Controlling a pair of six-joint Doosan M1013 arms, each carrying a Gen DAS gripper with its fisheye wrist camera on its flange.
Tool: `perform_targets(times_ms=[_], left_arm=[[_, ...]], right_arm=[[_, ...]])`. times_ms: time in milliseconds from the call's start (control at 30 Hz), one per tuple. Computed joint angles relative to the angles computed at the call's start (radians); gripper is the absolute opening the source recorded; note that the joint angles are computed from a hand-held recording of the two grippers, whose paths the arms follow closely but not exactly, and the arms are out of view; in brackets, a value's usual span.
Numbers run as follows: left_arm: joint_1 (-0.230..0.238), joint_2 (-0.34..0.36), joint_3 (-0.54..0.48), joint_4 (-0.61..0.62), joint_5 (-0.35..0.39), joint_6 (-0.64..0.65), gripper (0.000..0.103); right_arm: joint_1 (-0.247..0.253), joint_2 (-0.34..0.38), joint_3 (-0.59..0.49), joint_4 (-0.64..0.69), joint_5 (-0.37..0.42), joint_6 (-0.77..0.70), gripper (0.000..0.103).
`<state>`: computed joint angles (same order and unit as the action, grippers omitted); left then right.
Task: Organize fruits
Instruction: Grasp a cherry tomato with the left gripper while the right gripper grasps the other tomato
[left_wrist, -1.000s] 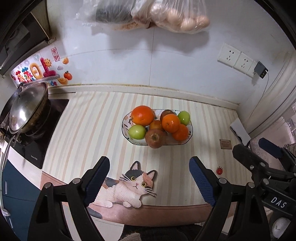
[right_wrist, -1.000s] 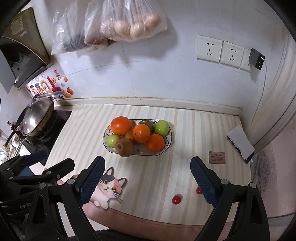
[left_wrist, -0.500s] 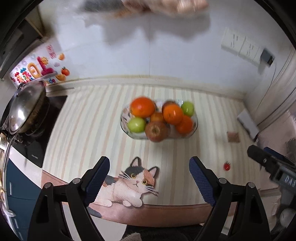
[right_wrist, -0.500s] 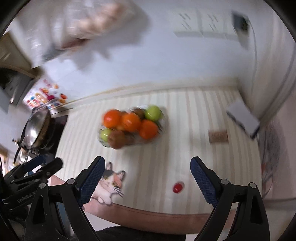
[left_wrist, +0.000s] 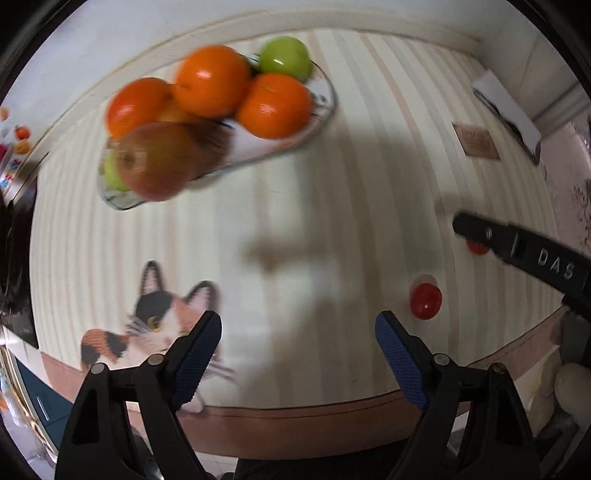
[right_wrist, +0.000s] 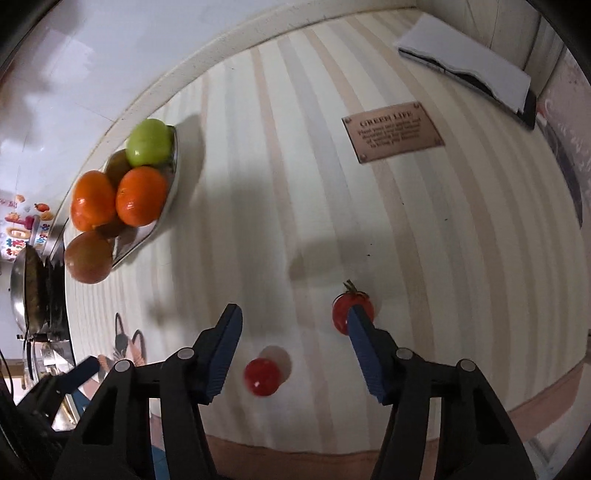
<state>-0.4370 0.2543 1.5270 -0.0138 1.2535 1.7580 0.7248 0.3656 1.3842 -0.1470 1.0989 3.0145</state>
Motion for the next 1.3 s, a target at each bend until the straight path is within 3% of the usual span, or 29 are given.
perform_targets(times_ms=[233,300,367,433,633,833,933,1100,1300], left_arm=[[-0.048,0.023,0.006,-0.013,0.006,0.009,0.085],[-0.058,0.030,0.004,-0.026,0.014,0.016,0.085],[-0.069,0.034,0.005,-0.038,0.014,0.029,0.083],[-0.082,0.038,0.007,-0.042,0.014,0.039,0.081],[-0.106,0.050,0.002,-0.080,0.026,0.065,0.078],[-0.124,0.057,0.006,-0.121,0.034,0.083,0.064],[-0.140,0.057,0.009,-0.117,0.033,0.083,0.049],[-0.164,0.056,0.009,-0.098,0.013,0.073,0.036],[-0.149,0.052,0.010,-0.111,0.028,0.089,0.024]], right_arm=[[-0.015,0.038,-0.043,0.001,0.114,-0.088,0.061],[-0.014,0.041,-0.041,0.000,0.127,-0.103,0.056],[-0.014,0.038,-0.032,0.001,0.125,-0.113,0.037],[-0.015,0.039,-0.024,0.004,0.134,-0.131,0.029],[-0.013,0.001,0.034,0.003,0.095,-0.102,0.024],[-0.014,-0.041,0.092,0.001,0.069,-0.047,0.023],[-0.014,-0.057,0.112,0.000,0.064,-0.033,0.023],[-0.014,-0.076,0.136,-0.007,0.056,-0.015,0.023],[-0.013,-0.077,0.139,-0.012,0.052,-0.005,0.023]])
